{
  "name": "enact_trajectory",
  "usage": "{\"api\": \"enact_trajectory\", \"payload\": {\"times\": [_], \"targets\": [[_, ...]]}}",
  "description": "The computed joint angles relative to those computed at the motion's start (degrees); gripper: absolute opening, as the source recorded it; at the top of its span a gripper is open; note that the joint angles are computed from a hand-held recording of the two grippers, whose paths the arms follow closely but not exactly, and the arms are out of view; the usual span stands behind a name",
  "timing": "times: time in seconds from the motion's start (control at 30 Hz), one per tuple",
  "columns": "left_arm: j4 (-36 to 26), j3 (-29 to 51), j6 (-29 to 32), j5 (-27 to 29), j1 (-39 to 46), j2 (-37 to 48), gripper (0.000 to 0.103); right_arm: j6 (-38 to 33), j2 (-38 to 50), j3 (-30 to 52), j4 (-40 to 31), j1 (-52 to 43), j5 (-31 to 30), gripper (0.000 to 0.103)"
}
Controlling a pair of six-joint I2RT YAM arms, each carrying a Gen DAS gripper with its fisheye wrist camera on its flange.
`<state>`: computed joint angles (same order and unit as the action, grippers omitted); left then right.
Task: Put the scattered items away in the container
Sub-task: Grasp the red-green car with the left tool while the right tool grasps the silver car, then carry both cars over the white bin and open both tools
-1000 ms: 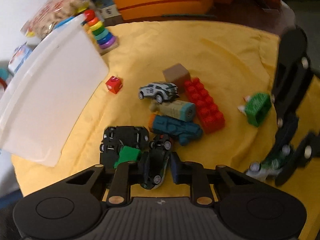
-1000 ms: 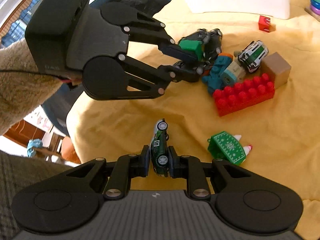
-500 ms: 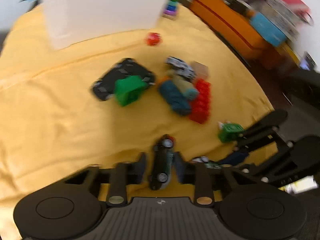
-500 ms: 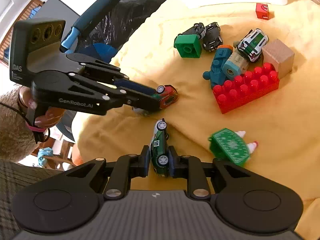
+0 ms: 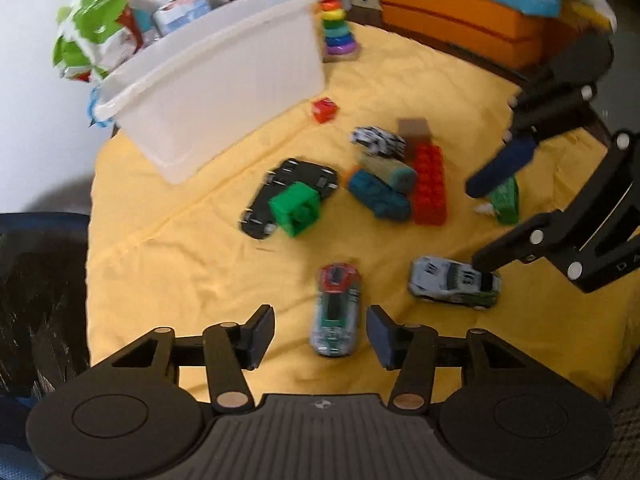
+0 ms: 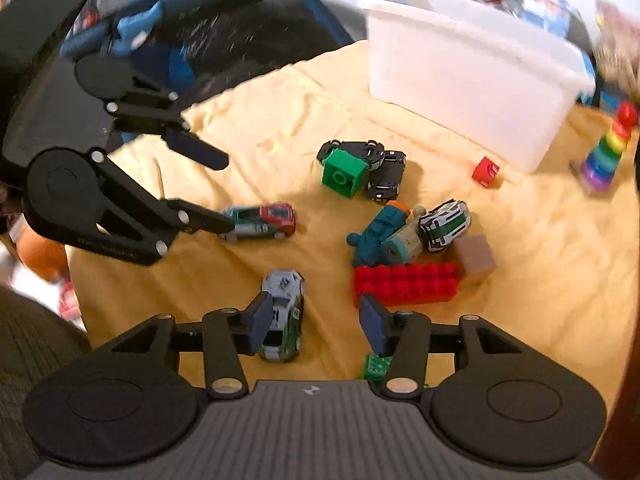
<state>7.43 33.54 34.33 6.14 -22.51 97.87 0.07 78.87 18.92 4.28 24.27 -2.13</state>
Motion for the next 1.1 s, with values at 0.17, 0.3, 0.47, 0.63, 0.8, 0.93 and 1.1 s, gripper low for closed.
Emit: {"api": "enact_trajectory", "payload": {"times": [0.17, 0.3, 0.47, 0.63, 0.8, 0.93, 1.1], "targets": [[1.47, 0.05, -4.88, -2.82, -2.2, 2.67, 0.055, 1.06, 4.3, 0.69, 2.68, 1.85, -1.02, 0.051], [1.52, 0.85, -7.89, -3.65, -2.27, 4.64, 0.055, 2.37, 10.24, 2.07, 5.22, 5.58, 1.86, 0.049], [2.05, 1.47, -10.37, 0.57, -1.24, 6.67, 0.033, 4.23, 15.21, 1.92, 9.17, 7.15, 4.37, 0.033], [2.08, 0.53, -7.03, 0.47, -1.68, 2.11, 0.032, 2.57, 9.2, 2.24, 4.67, 4.77, 3.55, 0.032], [-2.74, 5.01, -3.7, 2.5, -0.58, -2.72, 0.032, -2.07, -0.08, 5.08, -1.34, -0.21, 5.84, 0.032], [-4.34, 11.39, -1.67, 4.23, -0.3, -5.1, 0.032, -6.87, -1.23, 10.19, -2.83, -5.77, 5.21, 0.033], [-4.45, 25.21, -6.17, 4.01, 0.13, 1.51, 0.032, -12.09, 1.18, 17.89, -2.3, -10.88, 5.6, 0.033]]}}
